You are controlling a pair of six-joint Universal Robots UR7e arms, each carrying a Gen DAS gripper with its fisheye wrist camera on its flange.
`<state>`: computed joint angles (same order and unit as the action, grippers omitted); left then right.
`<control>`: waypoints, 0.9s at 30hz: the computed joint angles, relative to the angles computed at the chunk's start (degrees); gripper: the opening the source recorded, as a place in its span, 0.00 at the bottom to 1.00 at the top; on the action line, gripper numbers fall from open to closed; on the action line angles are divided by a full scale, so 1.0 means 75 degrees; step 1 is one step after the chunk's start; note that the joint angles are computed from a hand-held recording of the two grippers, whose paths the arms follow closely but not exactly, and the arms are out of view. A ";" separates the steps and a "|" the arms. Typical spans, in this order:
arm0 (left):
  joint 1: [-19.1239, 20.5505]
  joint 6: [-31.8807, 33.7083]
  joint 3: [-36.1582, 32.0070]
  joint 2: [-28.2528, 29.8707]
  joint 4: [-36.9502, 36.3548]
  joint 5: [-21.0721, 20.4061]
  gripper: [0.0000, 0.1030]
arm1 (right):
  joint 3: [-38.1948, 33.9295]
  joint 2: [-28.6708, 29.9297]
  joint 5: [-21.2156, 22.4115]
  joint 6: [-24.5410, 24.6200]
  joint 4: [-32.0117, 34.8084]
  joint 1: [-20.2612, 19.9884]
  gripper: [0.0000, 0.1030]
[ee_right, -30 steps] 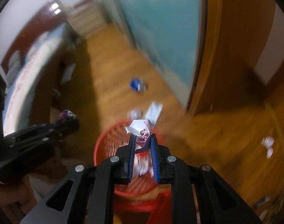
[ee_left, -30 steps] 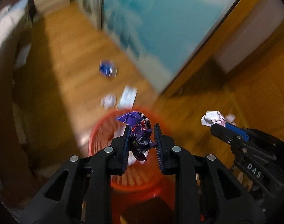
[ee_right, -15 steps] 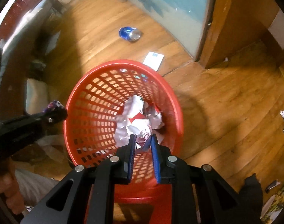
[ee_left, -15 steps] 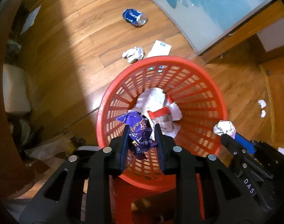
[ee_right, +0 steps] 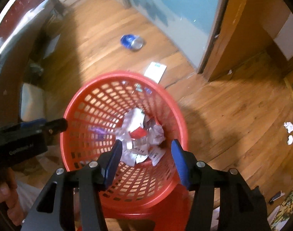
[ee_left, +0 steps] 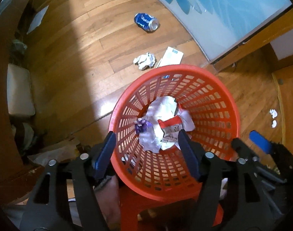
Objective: Collect trash
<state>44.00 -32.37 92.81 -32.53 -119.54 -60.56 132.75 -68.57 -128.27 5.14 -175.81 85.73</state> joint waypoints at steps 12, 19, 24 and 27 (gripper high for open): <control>-0.0331 -0.0455 0.0292 -0.1107 -0.0454 0.0636 0.66 | -0.1181 -0.0479 -0.0804 0.0058 0.0302 0.1659 0.53; -0.1005 0.0457 0.1020 -0.3531 -0.1613 0.2350 0.73 | -0.3108 0.0345 -0.0544 -0.0816 -0.0122 0.3581 0.69; -0.1493 0.0647 0.1369 -0.5355 -0.1014 0.4188 0.77 | -0.4369 0.1255 0.0165 -0.1034 0.0035 0.4556 0.82; -0.1743 0.0081 0.1613 -0.6441 -0.0151 0.5021 0.80 | -0.5054 0.1865 0.0693 -0.0903 0.0340 0.5011 0.92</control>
<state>30.93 -31.76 104.91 -80.83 -120.68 -22.90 94.85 -54.59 -123.07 -1.64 -173.26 123.32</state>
